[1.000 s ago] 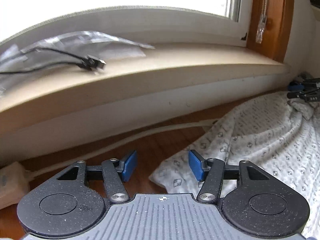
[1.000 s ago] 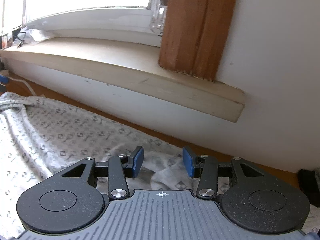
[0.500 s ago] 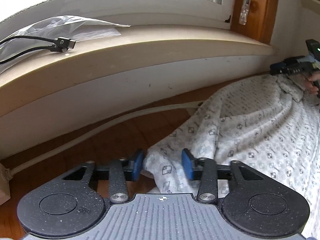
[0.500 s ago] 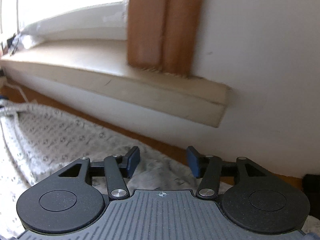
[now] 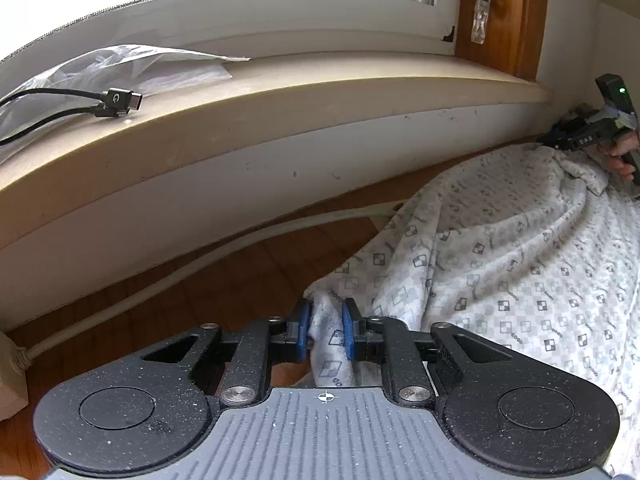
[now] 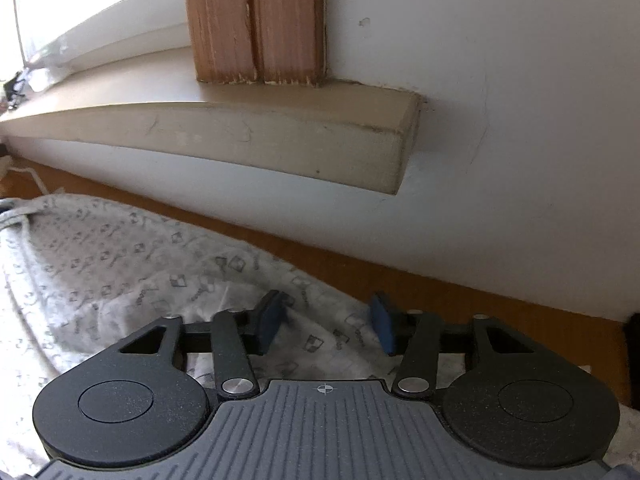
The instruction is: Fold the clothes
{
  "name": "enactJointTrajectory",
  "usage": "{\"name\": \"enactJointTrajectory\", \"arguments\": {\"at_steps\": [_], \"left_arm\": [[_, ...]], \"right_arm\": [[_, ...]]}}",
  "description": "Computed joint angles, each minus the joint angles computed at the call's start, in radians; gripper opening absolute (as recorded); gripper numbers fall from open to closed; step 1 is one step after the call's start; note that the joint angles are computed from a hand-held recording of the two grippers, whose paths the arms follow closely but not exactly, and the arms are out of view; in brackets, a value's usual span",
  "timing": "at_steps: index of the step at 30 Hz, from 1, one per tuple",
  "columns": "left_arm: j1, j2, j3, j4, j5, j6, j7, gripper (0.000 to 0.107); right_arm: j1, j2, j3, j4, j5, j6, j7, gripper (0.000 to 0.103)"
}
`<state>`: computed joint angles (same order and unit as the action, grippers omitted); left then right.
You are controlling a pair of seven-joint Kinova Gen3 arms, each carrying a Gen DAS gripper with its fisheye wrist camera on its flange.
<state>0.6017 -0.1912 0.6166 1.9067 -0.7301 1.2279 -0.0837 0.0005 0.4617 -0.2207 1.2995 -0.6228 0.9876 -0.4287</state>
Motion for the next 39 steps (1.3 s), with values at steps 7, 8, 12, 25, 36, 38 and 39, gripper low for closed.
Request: {"name": "enactJointTrajectory", "arguments": {"at_steps": [7,8,12,25,36,38,39], "left_arm": [[-0.036,0.106,0.206,-0.059,-0.19,0.27,0.13,0.009],[-0.03,0.122,0.223,-0.067,-0.217,0.311,0.138,0.009],[0.13,0.188,0.152,-0.099,-0.33,0.465,0.193,0.009],[0.313,0.129,-0.032,-0.1,-0.315,0.446,0.138,0.009],[0.402,0.222,-0.061,-0.102,-0.337,0.548,0.194,0.009],[0.427,0.22,-0.071,-0.096,-0.371,0.562,0.201,0.009],[0.433,0.223,-0.077,-0.104,-0.38,0.57,0.198,0.009]], "right_arm": [[0.079,-0.159,-0.067,0.211,-0.129,-0.205,0.277,0.006],[0.126,-0.188,-0.104,0.246,-0.169,-0.245,0.318,0.006],[0.311,-0.244,-0.278,0.34,-0.332,-0.366,0.48,0.006],[0.248,-0.334,-0.244,0.529,-0.729,-0.512,0.9,0.006],[0.068,-0.397,-0.073,0.622,-0.865,-0.532,1.056,0.006],[0.061,-0.41,-0.05,0.639,-0.946,-0.505,1.109,0.006],[0.044,-0.417,-0.021,0.648,-0.987,-0.494,1.13,0.006]]}}
